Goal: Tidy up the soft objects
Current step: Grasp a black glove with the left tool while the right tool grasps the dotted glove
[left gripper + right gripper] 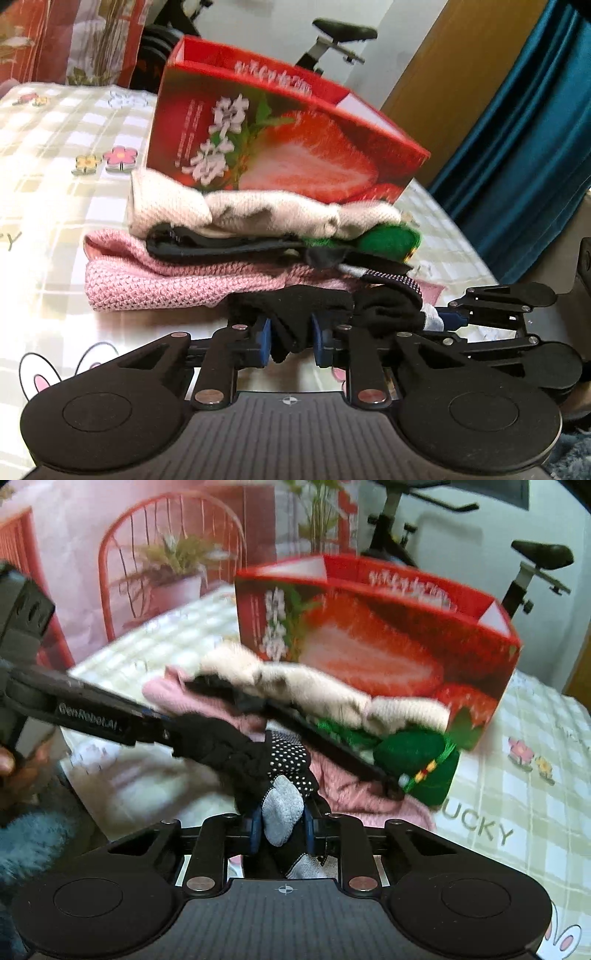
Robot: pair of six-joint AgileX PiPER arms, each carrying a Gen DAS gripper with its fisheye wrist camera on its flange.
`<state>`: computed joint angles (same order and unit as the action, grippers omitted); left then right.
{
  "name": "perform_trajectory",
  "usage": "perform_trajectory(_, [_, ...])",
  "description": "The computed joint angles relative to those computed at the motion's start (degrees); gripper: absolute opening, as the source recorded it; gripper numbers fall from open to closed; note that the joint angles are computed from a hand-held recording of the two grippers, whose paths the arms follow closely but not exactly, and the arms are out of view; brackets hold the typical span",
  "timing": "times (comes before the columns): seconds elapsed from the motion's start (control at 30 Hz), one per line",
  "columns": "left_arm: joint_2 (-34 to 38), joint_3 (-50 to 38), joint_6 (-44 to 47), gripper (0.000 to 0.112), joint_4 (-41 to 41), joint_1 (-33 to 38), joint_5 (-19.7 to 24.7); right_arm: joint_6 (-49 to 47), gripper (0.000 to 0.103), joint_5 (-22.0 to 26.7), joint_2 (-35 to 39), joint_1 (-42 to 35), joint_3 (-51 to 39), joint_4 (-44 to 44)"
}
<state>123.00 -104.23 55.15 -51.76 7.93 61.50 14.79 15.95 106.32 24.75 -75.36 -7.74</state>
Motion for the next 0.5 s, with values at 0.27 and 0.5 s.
perform_trajectory(0.27, [-4.84, 4.08, 7.45, 0.023, -7.4, 1.18, -2.23, 12.39, 0.02, -5.61, -3.72, -0.06, 1.94, -13.5])
perform_trajectory(0.5, [-5.8, 2.61, 7.52, 0.023, -9.53, 1.2, -2.09, 17.73, 0.02, -5.94, -4.66, -0.4, 0.54, -20.81])
